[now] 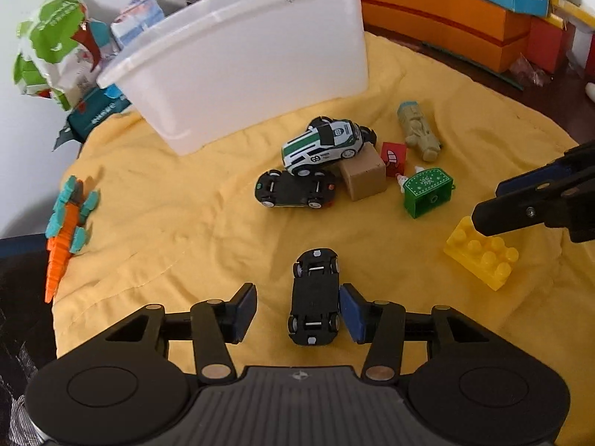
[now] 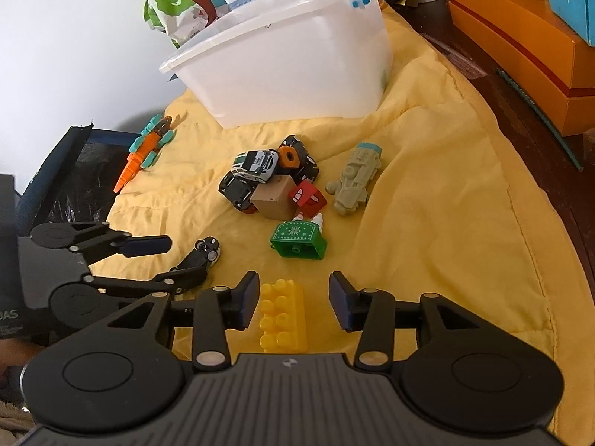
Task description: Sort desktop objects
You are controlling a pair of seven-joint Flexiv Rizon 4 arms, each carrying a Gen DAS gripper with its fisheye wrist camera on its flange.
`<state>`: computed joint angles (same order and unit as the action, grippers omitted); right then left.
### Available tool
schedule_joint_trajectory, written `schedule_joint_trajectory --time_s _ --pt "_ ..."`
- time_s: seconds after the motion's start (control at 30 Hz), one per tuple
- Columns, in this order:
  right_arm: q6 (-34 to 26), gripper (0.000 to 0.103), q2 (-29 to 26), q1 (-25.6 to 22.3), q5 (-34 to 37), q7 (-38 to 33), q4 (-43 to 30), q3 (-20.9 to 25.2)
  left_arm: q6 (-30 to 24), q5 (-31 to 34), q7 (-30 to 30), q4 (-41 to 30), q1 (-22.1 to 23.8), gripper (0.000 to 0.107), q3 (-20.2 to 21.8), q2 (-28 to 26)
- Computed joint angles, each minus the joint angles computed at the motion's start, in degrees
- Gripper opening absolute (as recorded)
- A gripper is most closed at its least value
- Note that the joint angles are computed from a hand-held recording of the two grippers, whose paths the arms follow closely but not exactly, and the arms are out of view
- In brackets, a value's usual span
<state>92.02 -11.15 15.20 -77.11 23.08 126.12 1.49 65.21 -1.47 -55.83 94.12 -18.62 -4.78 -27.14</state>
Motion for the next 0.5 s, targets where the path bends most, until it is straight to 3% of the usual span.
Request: schedule_joint_trajectory --time_s 0.27,0.4,0.5 --pt "0.0 0.048 0.5 -0.2 -0.1 1.1 0.9 0.4 5.7 -2.6 1.6 4.9 1.5 0.051 -2.2 1.7" --pt "-0.8 0.048 0.9 0.3 4.2 -2.5 1.9 1.4 5.9 -4.5 2.5 6.1 1.7 0.042 -3.1 1.8" --pt "-1.2 0.048 1.5 1.1 6.6 -4.3 2.7 1.3 7.8 -5.4 4.4 7.3 1.9 0.042 -4.2 1.8"
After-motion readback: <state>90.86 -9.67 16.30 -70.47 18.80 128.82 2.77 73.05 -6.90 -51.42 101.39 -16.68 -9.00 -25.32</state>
